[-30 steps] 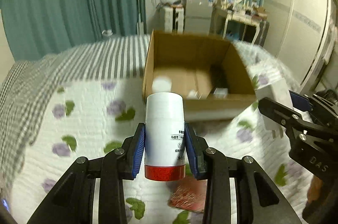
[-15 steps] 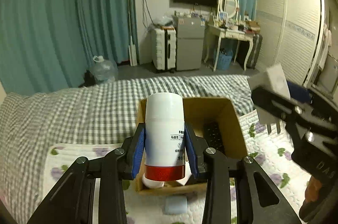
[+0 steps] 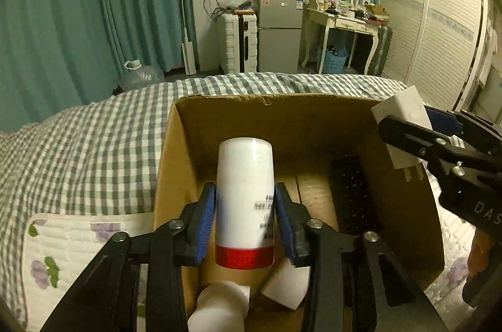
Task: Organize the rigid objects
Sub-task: 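Carry the bottle and square charger over the box and open both tools, then grasp the pink rose-patterned card case with the right tool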
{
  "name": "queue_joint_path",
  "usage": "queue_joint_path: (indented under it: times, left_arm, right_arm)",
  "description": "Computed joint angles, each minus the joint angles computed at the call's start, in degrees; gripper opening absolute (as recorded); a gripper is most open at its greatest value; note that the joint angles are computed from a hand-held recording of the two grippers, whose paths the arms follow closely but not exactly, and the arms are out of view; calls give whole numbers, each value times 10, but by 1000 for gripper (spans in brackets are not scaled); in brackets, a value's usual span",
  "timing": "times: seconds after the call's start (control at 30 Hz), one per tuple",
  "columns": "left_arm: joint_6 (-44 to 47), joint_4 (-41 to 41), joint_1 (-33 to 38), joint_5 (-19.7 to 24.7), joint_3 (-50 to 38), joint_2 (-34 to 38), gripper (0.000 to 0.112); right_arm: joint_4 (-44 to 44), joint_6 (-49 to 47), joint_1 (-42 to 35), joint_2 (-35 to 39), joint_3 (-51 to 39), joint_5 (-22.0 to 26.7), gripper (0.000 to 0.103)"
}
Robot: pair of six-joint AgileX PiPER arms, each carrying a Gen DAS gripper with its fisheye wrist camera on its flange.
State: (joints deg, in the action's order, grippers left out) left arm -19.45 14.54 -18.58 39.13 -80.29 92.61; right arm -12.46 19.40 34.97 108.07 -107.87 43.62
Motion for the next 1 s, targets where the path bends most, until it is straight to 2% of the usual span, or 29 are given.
queue_joint_path:
  times: [0.03, 0.17, 0.3, 0.33, 0.37, 0.4, 0.57, 0.7, 0.83, 1.0]
  left_arm:
    - [-21, 18, -4, -2, 4, -3, 56]
    - [-38, 34, -10, 3, 14, -23, 56]
    - [-49, 56, -13, 13, 26, -47, 56]
    - [-56, 64, -16, 16, 28, -51, 56]
    - [-64, 72, -18, 18, 34, -61, 56]
    - [-65, 73, -19, 18, 42, -72, 56]
    - [-96, 87, -32, 43, 72, -134, 57]
    - [-140, 134, -64, 90, 95, -193, 57]
    - [-184, 170, -105, 141, 148, -272, 57]
    - [-228, 199, -167, 207, 225, -361, 58]
  right_arm:
    - [5, -2, -1, 1, -2, 0, 51]
    - [2, 2, 9, 8, -8, 0, 51]
    - [36, -14, 8, 31, -37, 8, 52]
    - [20, 0, 12, 28, -30, 2, 65]
    - [-8, 22, 19, 16, -12, -11, 78]
    - [-26, 36, 23, 3, 5, -23, 80]
    - [-85, 99, 40, -98, 104, -52, 81]
    - [-140, 163, 81, -181, 186, -47, 84]
    - [-217, 270, 161, -259, 295, -29, 85]
    - [-240, 356, 257, -282, 375, -1, 85]
